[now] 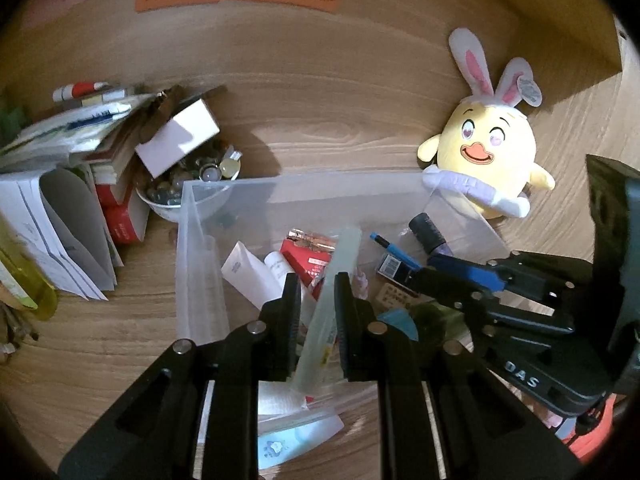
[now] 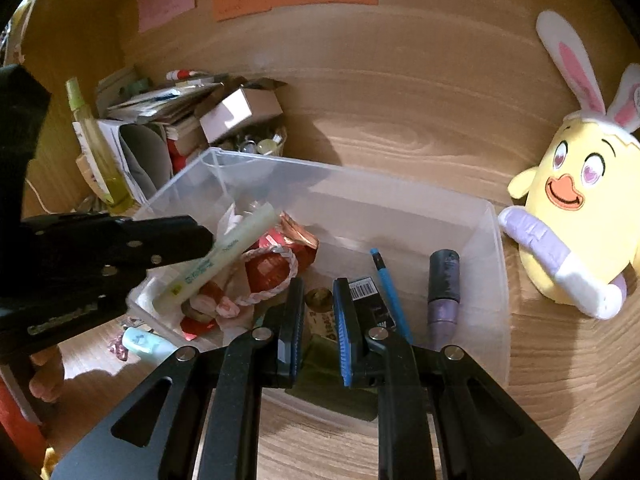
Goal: Organize objects
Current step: 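Open the left gripper to release the tube and withdraw both grippers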
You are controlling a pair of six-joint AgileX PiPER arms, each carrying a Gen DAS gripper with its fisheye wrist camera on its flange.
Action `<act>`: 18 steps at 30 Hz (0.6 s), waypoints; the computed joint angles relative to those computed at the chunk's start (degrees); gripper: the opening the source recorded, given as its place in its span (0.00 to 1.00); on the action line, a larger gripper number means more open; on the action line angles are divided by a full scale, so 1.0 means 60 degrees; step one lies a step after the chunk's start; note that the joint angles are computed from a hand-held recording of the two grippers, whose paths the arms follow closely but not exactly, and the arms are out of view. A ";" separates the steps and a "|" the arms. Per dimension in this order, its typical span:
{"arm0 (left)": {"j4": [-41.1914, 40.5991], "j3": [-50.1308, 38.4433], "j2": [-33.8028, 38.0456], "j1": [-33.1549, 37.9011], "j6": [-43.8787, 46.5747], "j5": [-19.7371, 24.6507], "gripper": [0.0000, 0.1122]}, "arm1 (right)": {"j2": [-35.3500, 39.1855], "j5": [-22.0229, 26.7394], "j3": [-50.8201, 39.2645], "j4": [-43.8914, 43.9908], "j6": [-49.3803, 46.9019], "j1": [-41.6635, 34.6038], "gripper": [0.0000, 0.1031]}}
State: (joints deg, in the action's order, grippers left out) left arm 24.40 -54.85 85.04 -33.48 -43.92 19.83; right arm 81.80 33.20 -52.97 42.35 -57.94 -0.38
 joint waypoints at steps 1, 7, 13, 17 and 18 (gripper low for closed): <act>-0.0021 -0.0005 -0.0024 -0.0015 0.0036 0.0020 0.13 | 0.0068 0.0019 -0.0037 -0.0011 0.0048 -0.0025 0.13; 0.0612 0.0190 -0.0355 -0.0265 -0.0623 0.0215 0.26 | 0.0432 0.0235 -0.0299 -0.0294 0.0442 -0.0108 0.13; 0.1142 0.0559 -0.0925 -0.0399 -0.1221 0.0306 0.36 | 0.0124 -0.0130 -0.0035 -0.0274 0.0411 -0.0004 0.42; 0.1672 0.0748 -0.1318 -0.0575 -0.1755 0.0475 0.41 | -0.0157 -0.0212 0.0066 -0.0238 0.0372 0.0016 0.44; 0.1812 0.0782 -0.1410 -0.0628 -0.1887 0.0528 0.42 | -0.0204 -0.0218 0.0074 -0.0253 0.0386 0.0017 0.47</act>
